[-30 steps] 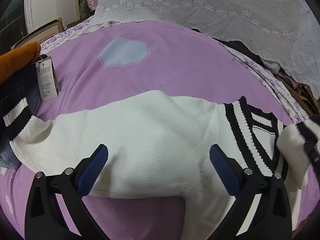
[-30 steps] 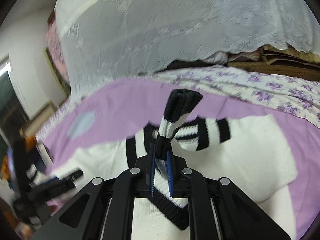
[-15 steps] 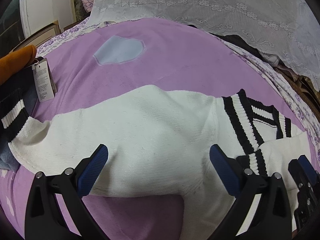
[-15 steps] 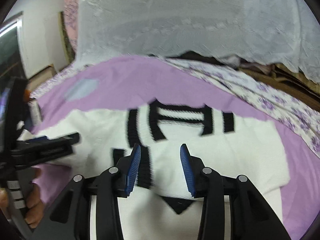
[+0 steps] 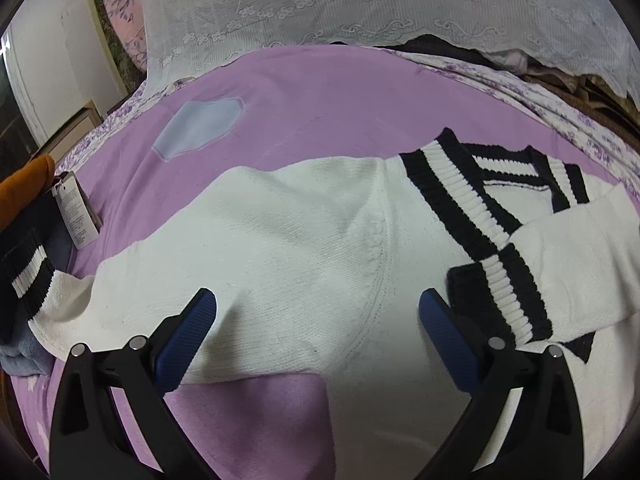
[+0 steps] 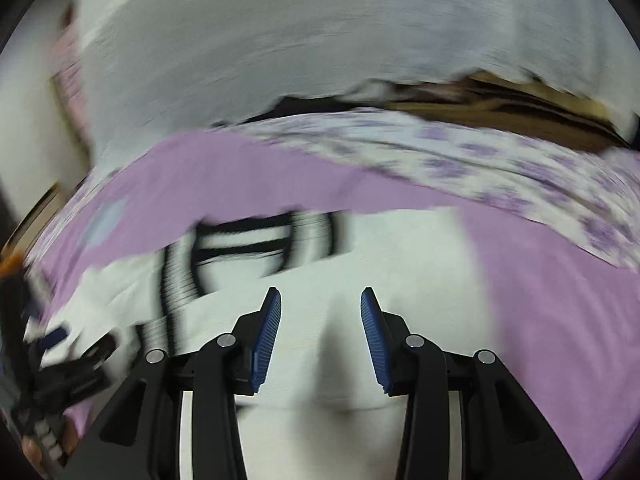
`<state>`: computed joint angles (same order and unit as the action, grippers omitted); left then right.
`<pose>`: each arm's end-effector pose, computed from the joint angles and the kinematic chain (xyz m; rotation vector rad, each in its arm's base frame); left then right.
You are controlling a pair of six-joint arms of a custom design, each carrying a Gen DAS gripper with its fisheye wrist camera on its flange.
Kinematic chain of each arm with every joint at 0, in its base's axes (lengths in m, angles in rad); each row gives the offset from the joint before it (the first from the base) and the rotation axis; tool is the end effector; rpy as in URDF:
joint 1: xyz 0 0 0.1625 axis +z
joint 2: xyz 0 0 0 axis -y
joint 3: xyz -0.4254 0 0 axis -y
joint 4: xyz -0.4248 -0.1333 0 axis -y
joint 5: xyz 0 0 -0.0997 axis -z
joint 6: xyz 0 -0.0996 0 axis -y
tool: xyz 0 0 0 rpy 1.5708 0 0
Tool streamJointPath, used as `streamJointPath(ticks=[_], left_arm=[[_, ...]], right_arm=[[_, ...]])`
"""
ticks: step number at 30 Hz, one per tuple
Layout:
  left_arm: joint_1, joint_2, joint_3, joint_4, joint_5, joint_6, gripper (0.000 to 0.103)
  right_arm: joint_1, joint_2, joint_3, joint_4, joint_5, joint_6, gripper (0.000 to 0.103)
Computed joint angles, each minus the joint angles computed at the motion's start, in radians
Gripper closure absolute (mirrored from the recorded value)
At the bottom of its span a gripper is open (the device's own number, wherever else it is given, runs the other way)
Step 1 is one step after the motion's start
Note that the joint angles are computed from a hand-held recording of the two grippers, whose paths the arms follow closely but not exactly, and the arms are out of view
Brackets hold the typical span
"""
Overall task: Fold small clothes
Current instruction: 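Lower the sleeve onto the sweater body and open the right gripper, then grasp the black-striped cuff of the other sleeve with the left gripper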
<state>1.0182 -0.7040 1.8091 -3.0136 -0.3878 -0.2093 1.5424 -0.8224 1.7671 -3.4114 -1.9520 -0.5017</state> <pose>-0.1343 -0.6474 0.0558 0.1169 2.0255 -0.8224 0.0771 -0.6753 0.1501 0.3431 -2.3629 0.9824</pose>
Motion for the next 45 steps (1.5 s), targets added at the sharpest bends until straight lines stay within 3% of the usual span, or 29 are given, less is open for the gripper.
streamJointPath(ticks=[5, 7, 14, 16, 18, 22, 25, 28, 30, 33, 36, 41, 45], left_arm=[[-0.008, 0.036, -0.017, -0.038, 0.012, 0.067, 0.004], [-0.011, 0.055, -0.03, -0.074, 0.013, 0.107, 0.004], [-0.004, 0.097, -0.111, 0.002, 0.068, 0.061, 0.004], [0.0, 0.12, -0.13, -0.04, 0.089, 0.098, 0.004], [0.016, 0.141, -0.157, 0.041, 0.121, 0.068, 0.004], [0.035, 0.113, -0.145, 0.066, 0.05, 0.023, 0.004], [0.027, 0.099, -0.119, 0.031, 0.056, 0.036, 0.004], [0.015, 0.053, -0.046, -0.004, 0.065, 0.003, 0.004], [0.008, -0.006, 0.023, 0.022, 0.07, -0.077, 0.004], [0.002, -0.107, 0.122, 0.069, 0.044, -0.202, 0.004], [0.001, -0.216, 0.24, 0.03, 0.006, -0.278, 0.004], [0.004, -0.358, 0.375, 0.098, 0.071, -0.406, 0.004], [0.051, -0.445, 0.416, 0.13, 0.012, -0.458, 0.004]], right_arm=[[-0.078, -0.026, 0.002, 0.055, -0.018, 0.056, 0.061], [-0.114, -0.027, 0.007, 0.069, 0.041, 0.051, 0.061], [-0.099, 0.003, 0.015, 0.01, 0.037, -0.033, 0.038], [-0.1, -0.001, 0.018, 0.017, 0.052, -0.028, 0.037], [-0.109, -0.013, 0.025, 0.027, 0.081, -0.013, 0.037], [-0.114, -0.021, 0.031, 0.03, 0.103, -0.001, 0.037], [-0.116, -0.025, 0.055, -0.037, 0.123, -0.011, 0.037], [-0.118, -0.028, 0.067, -0.07, 0.13, -0.012, 0.031], [-0.119, -0.029, 0.05, -0.004, 0.118, 0.003, 0.023], [-0.116, -0.026, 0.047, 0.004, 0.117, -0.009, 0.019], [-0.118, -0.027, 0.048, 0.006, 0.123, -0.007, 0.018], [-0.121, -0.03, 0.052, 0.005, 0.135, -0.003, 0.018], [-0.125, -0.035, 0.062, -0.012, 0.153, -0.001, 0.019]])
